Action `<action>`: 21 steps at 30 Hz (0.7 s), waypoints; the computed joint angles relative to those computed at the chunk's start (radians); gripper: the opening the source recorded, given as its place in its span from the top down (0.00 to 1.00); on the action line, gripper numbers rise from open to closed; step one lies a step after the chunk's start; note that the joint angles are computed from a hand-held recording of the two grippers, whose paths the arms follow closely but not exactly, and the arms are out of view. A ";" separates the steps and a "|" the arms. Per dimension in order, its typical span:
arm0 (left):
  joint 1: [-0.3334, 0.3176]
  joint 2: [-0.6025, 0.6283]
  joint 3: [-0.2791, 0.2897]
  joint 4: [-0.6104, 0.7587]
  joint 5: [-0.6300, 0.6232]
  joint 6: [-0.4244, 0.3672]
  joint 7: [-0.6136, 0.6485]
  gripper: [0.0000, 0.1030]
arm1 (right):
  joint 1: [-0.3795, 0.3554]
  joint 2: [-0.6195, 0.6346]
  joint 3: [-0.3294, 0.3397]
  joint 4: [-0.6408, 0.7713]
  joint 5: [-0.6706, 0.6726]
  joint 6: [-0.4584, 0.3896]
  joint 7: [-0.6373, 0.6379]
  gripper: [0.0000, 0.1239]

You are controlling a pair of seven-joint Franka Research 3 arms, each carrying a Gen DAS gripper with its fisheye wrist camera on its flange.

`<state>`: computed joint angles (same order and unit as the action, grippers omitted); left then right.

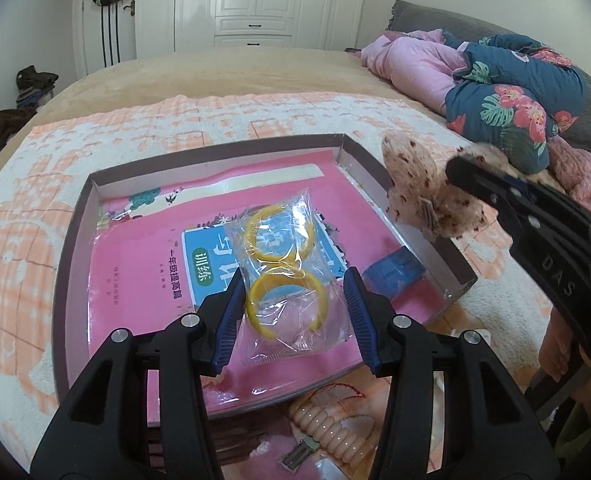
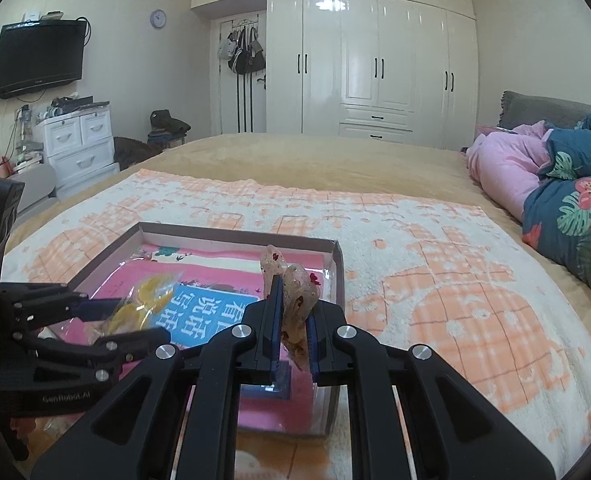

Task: Organize jewelry
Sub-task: 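Carry both items over the pink tray and open both tools to drop them inside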

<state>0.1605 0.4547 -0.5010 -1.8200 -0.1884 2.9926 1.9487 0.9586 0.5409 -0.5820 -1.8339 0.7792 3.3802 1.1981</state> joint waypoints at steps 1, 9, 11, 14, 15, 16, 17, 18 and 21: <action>-0.007 0.002 0.009 0.002 0.006 -0.002 -0.006 0.61 | -0.016 0.006 0.012 0.014 -0.008 -0.006 0.000 0.92; -0.041 0.016 0.053 0.022 0.035 -0.025 -0.050 0.61 | -0.119 0.033 0.084 0.083 -0.121 -0.063 0.072 0.92; -0.050 0.019 0.064 0.026 0.045 -0.029 -0.062 0.61 | -0.127 0.050 0.081 0.104 -0.152 -0.078 0.093 0.92; -0.054 0.022 0.070 0.030 0.052 -0.032 -0.073 0.60 | -0.147 0.067 0.087 0.130 -0.196 -0.102 0.125 0.92; -0.053 0.023 0.070 0.031 0.053 -0.032 -0.074 0.59 | -0.162 0.072 0.098 0.142 -0.213 -0.117 0.133 0.92; -0.053 0.023 0.071 0.031 0.055 -0.033 -0.075 0.58 | -0.167 0.076 0.102 0.147 -0.226 -0.125 0.144 0.92; -0.055 0.025 0.073 0.033 0.058 -0.034 -0.078 0.57 | -0.172 0.081 0.102 0.153 -0.240 -0.134 0.155 0.92; -0.057 0.024 0.076 0.032 0.061 -0.033 -0.081 0.56 | -0.187 0.080 0.118 0.157 -0.255 -0.142 0.160 0.91; -0.061 0.026 0.085 0.033 0.070 -0.033 -0.094 0.56 | -0.211 0.076 0.143 0.156 -0.291 -0.156 0.187 0.91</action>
<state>0.0993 0.4802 -0.4162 -1.7875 -0.1181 2.9599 1.8550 0.7475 0.6174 -0.4395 -1.6780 0.4877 3.2240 1.3849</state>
